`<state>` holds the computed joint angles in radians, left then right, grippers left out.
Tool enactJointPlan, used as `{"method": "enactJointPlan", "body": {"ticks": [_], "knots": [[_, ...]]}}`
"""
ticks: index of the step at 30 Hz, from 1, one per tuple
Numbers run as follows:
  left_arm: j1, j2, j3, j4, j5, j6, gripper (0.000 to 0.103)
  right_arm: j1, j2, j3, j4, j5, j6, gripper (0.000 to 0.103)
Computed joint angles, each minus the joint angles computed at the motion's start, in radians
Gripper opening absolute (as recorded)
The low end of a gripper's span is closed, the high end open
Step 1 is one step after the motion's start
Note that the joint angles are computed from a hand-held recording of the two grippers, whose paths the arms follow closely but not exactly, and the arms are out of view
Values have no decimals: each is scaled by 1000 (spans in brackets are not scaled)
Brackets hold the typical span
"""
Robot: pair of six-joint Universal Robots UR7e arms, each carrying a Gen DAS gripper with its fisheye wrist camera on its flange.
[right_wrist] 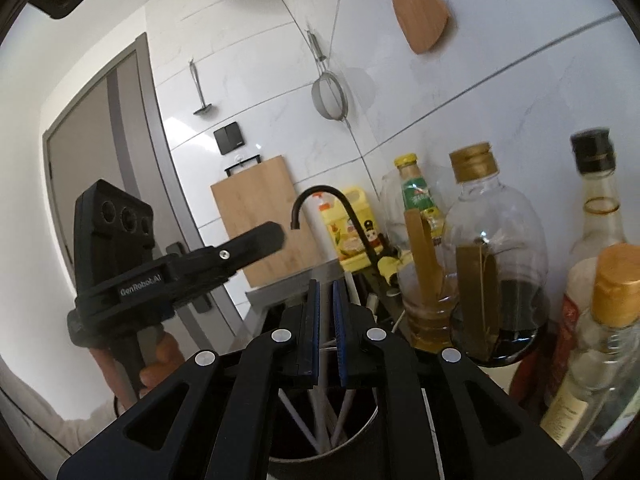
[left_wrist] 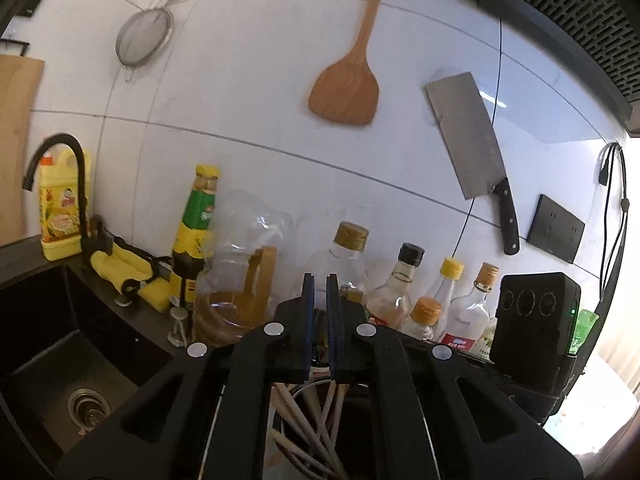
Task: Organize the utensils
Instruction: 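Lower both chopsticks into the black holder and open both tools, then withdraw both open tools and lower them toward the last chopsticks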
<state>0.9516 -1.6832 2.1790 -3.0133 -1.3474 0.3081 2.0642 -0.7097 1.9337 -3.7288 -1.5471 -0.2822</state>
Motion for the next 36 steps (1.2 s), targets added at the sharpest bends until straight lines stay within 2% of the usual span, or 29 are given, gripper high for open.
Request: {"method": "enactJointPlan", "body": {"ticks": [3,5,7,13,15,17,19,22,25,32,36], "knots": [[-22,-36,9,3,25,-11,28,17,-17,15,-12,-30,4,10],[-40,-64,16,10,44,-19,39,34,-31,22,-13,-58,5,18],[-64,-94,22,31,78,-24,46,51,-43,30,-12,-76,3,34],[-128,-173,52,99,180,-43,75,122,-77,64,-24,-157,1,54],[-148,-195,64,122,220,-44,77,146,-84,69,-23,-190,5,60],[-161,-217,71,162,247,-58,83,174,-94,80,-17,-229,5,66],[-173,-244,80,205,272,-75,86,202,-100,87,-12,-271,18,76],[-190,-283,93,259,310,-91,94,238,-101,97,-21,-327,40,85],[-203,-320,101,323,334,-107,97,267,-102,107,-22,-384,62,86],[-190,-366,108,444,336,-134,97,318,-90,117,-10,-515,116,87],[-157,-366,108,495,320,-126,97,339,-80,122,15,-588,162,87]]}}
